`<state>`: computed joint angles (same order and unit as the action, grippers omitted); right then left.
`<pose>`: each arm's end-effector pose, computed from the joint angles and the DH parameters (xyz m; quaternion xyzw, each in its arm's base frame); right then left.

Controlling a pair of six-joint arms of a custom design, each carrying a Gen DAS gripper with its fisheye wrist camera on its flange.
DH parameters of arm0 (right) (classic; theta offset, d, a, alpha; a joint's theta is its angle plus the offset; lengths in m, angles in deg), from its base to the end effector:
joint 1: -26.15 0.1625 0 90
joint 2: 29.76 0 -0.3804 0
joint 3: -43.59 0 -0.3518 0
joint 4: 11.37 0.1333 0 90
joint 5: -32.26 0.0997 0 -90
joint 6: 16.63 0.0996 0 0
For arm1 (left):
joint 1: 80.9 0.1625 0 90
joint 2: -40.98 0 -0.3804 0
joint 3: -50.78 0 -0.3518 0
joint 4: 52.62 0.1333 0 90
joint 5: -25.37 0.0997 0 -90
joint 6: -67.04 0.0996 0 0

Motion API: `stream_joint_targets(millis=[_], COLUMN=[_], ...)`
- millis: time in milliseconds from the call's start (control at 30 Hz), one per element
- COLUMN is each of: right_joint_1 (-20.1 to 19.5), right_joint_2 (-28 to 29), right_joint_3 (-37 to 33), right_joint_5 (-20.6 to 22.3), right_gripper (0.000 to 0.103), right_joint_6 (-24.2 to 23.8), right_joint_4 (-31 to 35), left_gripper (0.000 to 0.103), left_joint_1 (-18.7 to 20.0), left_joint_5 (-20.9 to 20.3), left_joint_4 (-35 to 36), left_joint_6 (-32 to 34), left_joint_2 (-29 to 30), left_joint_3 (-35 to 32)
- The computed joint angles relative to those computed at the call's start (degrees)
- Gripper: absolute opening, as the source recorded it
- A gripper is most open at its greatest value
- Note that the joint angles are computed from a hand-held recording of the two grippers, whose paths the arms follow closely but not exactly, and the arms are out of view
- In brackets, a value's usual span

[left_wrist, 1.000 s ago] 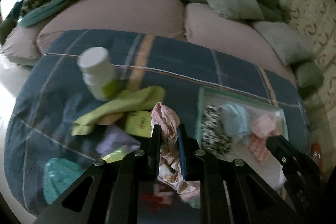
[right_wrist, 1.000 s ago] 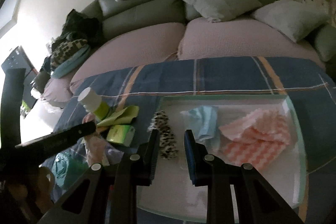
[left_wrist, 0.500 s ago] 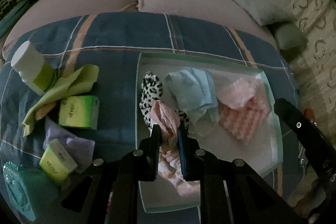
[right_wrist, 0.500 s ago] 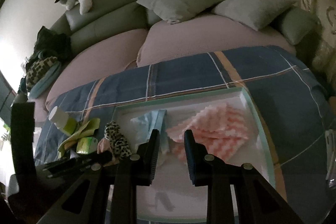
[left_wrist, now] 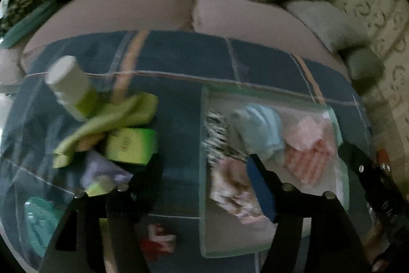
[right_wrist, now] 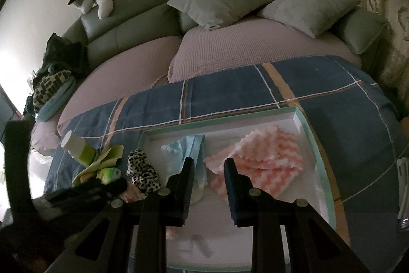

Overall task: Organize soft objects
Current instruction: 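Lower the pink floral cloth into the tray and open the left tool, then move both open tools back from the tray to the pile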

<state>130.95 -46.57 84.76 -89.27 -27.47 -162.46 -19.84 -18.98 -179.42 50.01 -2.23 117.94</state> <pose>0.2868 -0.7675 0.1190 0.1192 -0.9096 0.3119 0.2472 -0.1653 -0.7216 0.2344 0.0518 0.9155 -0.2455 0.3146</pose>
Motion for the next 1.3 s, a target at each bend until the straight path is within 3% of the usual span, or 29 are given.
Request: stream_joint_targets(millis=[267, 333, 400, 533, 733, 833, 1100, 1300], right_joint_1=[0.98, 1.23, 1.47, 1.85, 2.18, 2.24, 2.31, 2.4], right_joint_2=[4.95, 5.86, 6.62, 7.44, 7.49, 7.92, 8.76, 9.09], right_joint_3=[-6.98, -8.15, -9.04, -9.96, -9.72, -10.37, -11.37, -11.65], right_joint_5=[2.12, 2.03, 2.01, 2.45, 3.49, 3.85, 4.27, 6.22], right_gripper=[0.028, 0.034, 0.052, 0.054, 0.071, 0.077, 0.103, 0.103], right_joint_6=[-1.55, -1.89, -2.3, -3.02, -3.04, -3.04, -3.34, -3.79], right_joint_4=[7.68, 8.73, 9.3, 9.64, 8.41, 8.59, 8.55, 8.96], left_gripper=[0.087, 0.087, 0.087, 0.087, 0.088, 0.098, 0.098, 0.098], left_joint_1=[1.88, 2.31, 2.61, 2.6, 2.72, 3.11, 3.99, 4.37], left_joint_5=[9.61, 11.1, 12.22, 13.68, 14.06, 14.96, 16.82, 19.47], left_joint_4=[1.92, 3.85, 5.74, 7.17, 6.03, 6.85, 8.54, 9.65], left_joint_6=[-8.57, -10.95, -12.77, -14.39, -15.37, -16.67, -20.01, -23.16], left_joint_2=[-3.95, -4.53, -4.74, -5.47, -7.17, -7.53, -9.75, -12.48], left_joint_3=[1.71, 1.62, 1.22, 2.05, 3.7, 3.8, 5.11, 7.23])
